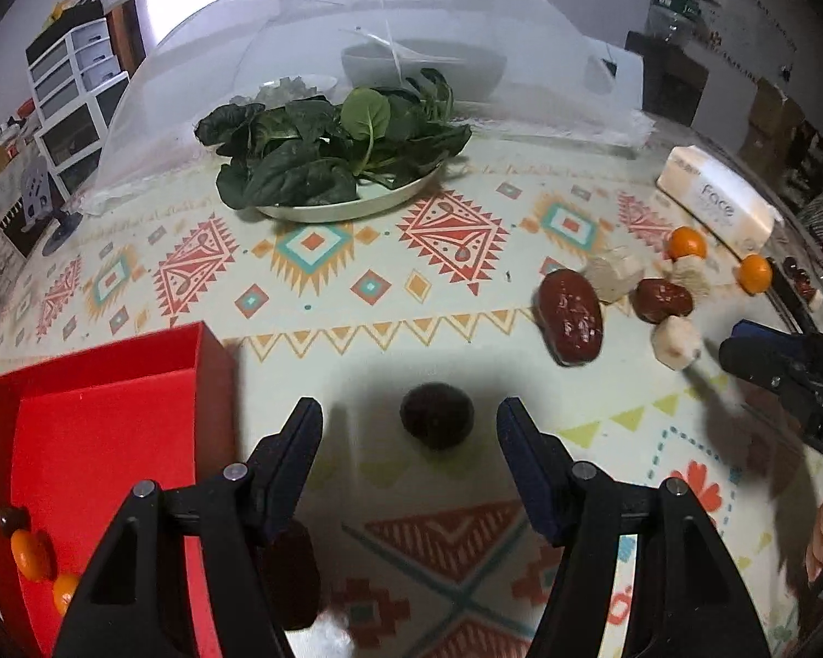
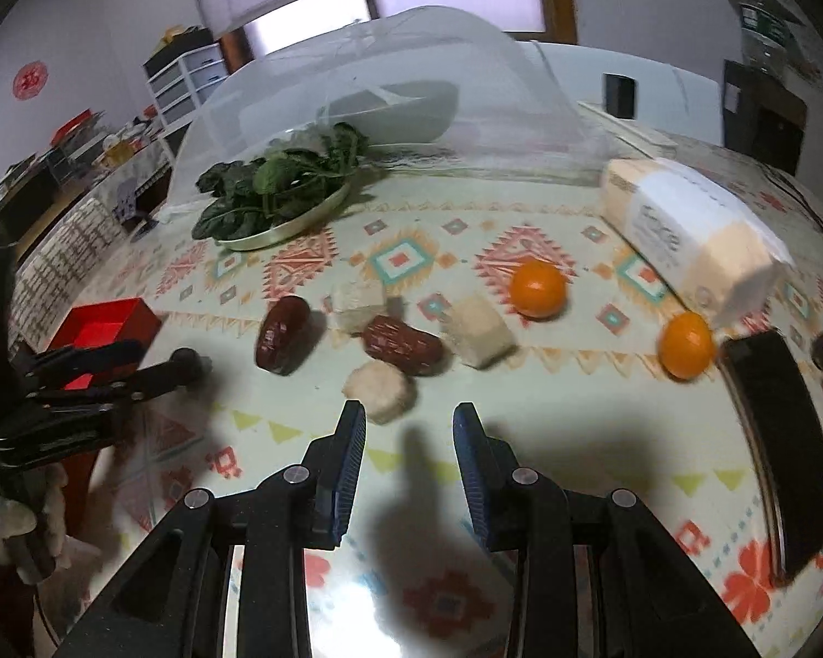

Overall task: Organize fruits
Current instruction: 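Grasp a dark chestnut with the left tool while the right tool holds the yam chunk, then carry the chestnut into the red tray with the left tool while the right tool releases a yam slice there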

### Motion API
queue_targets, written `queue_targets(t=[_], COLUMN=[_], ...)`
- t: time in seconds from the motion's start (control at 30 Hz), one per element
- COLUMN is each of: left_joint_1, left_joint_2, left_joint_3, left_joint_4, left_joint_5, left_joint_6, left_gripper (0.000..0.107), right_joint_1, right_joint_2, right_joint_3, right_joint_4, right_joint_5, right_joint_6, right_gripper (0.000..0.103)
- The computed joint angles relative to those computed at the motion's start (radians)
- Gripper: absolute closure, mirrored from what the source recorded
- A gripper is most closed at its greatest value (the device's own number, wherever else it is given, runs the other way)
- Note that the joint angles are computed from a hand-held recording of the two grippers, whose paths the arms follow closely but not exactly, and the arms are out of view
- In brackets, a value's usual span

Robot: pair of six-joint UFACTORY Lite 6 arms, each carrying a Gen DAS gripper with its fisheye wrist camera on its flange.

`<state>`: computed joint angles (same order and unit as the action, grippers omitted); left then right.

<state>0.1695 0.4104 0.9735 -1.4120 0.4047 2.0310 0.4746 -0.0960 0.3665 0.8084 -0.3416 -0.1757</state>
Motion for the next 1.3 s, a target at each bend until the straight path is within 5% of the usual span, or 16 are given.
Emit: queue_targets(t=[0.33,0.4,0.5,0.7,0.93,1.1,1.3], left_joint_1=[-0.076,-0.074,-0.075,0.031,0.331,0.551,0.678], left_joint_2=[0.055,0.041,0.01,-0.102,-0.191,-0.065,0.17], left_joint_3=[0.027,0.011,-0.015,-0.085,-0.024,0.189,0.453], left_joint_4=[-0.041,-0.043,-0.019,0.091,0.283,0.335,0.365], left_joint_5=[-0.111,-0.098,-0.085,0.053,0.355,0.479,0.462], left_joint_6=[0.015,0.026,0.004,-0.057,-0.168,-0.205,-0.243], left_gripper=[0.044,0.075,0.082,0.082,0.082,0.082,0.082], right_joint_1=[-0.009,-0.002,0.003,0.061,0.262,0.423,0.508], right_joint_2=[0.25,0.258,0.257,0.19,0.051,0.117,0.415], right_joint_3=[0.161,0.16,0.165,0.128,0.171,0.344,0.7], right_joint_4=[-0.111,-0.097,-0.076,0.032,0.538,0.721,0.797], right_joint_5=[-0.015,-0.029,-0.023,-0.016,-0.054,-0.103,-0.041], right_joint_6=[0.091,0.084,0.07,0.014,-0.421,-0.595,-0.699], right_gripper=[0.061,0.062,0.068,0.069,0.069,0.069,0.069])
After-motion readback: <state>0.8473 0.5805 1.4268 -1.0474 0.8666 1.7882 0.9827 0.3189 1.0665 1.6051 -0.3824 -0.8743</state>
